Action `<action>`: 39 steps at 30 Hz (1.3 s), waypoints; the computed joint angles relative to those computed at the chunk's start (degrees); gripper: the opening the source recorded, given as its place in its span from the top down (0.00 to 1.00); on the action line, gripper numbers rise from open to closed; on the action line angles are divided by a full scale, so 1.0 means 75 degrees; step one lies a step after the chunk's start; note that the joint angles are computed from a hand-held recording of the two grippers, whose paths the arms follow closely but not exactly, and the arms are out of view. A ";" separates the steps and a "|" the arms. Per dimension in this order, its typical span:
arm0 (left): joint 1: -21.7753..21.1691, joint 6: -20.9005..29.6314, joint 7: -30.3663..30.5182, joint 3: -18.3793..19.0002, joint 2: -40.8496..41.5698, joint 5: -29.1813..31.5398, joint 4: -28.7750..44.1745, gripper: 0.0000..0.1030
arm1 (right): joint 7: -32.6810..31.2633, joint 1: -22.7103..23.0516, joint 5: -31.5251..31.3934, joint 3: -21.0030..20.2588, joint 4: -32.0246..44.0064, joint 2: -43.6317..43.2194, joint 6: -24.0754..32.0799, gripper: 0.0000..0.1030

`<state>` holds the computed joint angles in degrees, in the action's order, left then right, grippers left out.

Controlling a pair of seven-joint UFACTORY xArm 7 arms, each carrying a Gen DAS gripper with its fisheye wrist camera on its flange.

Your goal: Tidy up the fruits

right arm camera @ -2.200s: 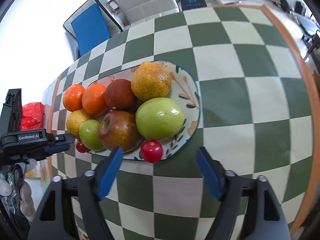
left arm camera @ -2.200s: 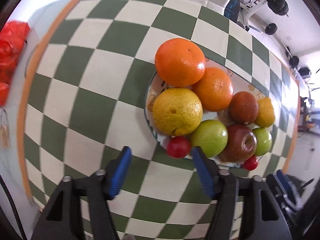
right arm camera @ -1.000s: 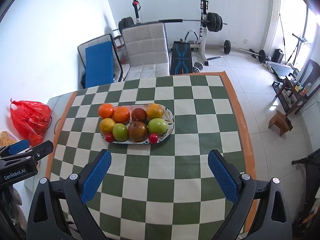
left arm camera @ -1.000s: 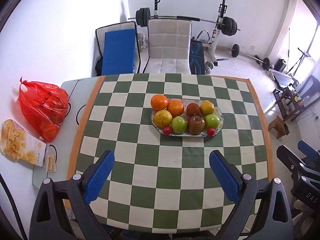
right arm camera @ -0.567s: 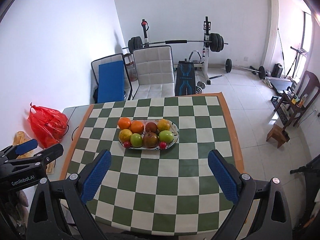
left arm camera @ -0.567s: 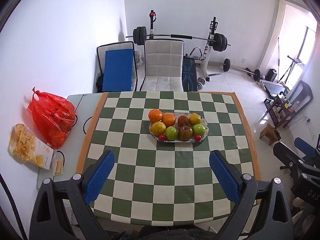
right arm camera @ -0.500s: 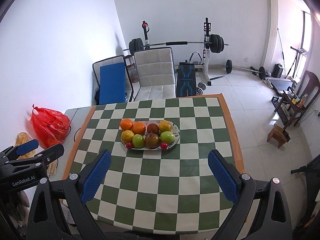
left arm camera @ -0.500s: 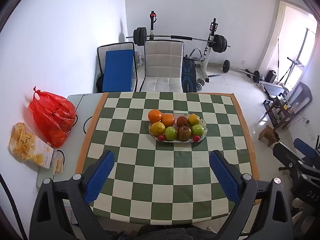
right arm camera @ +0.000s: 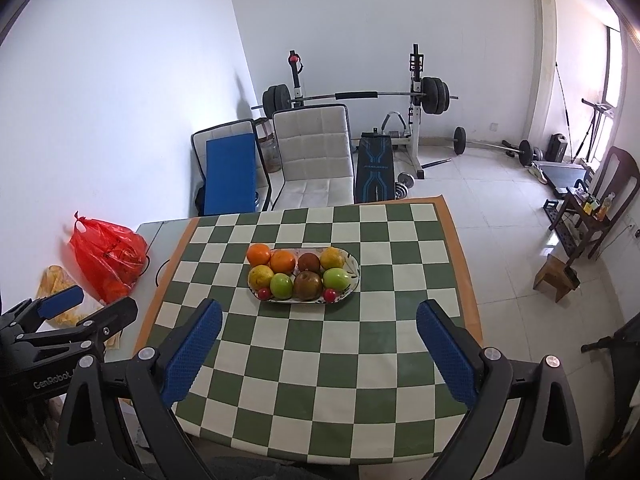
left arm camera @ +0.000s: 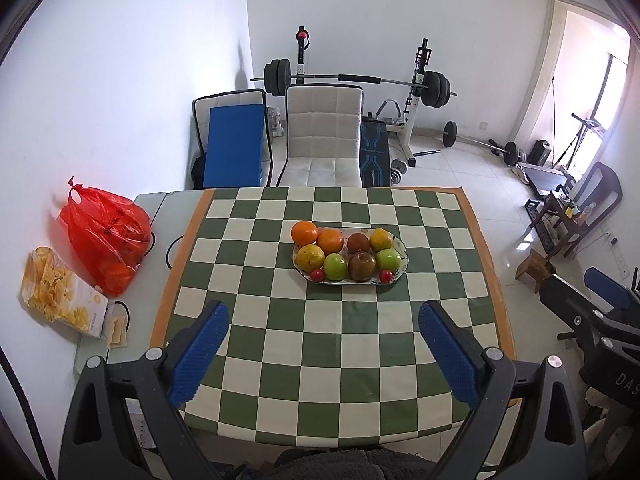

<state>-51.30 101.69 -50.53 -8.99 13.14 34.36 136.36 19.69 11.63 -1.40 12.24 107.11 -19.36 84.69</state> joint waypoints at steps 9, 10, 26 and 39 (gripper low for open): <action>-0.0283 0.0426 0.0296 0.0378 0.0698 0.0039 0.1131 0.06 | -0.0042 0.0006 0.0066 -0.0062 -0.0118 -0.0032 -0.0051 0.03; -0.0283 0.0439 0.0365 0.0482 0.0796 -0.0029 0.1272 0.06 | -0.0053 0.0003 0.0065 -0.0069 -0.0147 -0.0051 -0.0074 0.03; 0.0767 -0.0935 0.0328 0.0547 0.0455 -0.0341 -0.0548 0.06 | -0.0162 -0.0064 -0.0166 -0.0252 -0.1291 0.0377 -0.1282 0.03; 0.1401 -0.1427 0.0536 0.0365 0.0649 -0.0829 -0.1236 0.06 | -0.0066 0.0052 -0.0661 -0.0308 -0.1791 0.1115 -0.2055 0.03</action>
<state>-40.79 90.99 -46.51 -6.26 18.01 28.14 127.09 19.19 12.02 -6.35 9.93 93.67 -10.99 69.28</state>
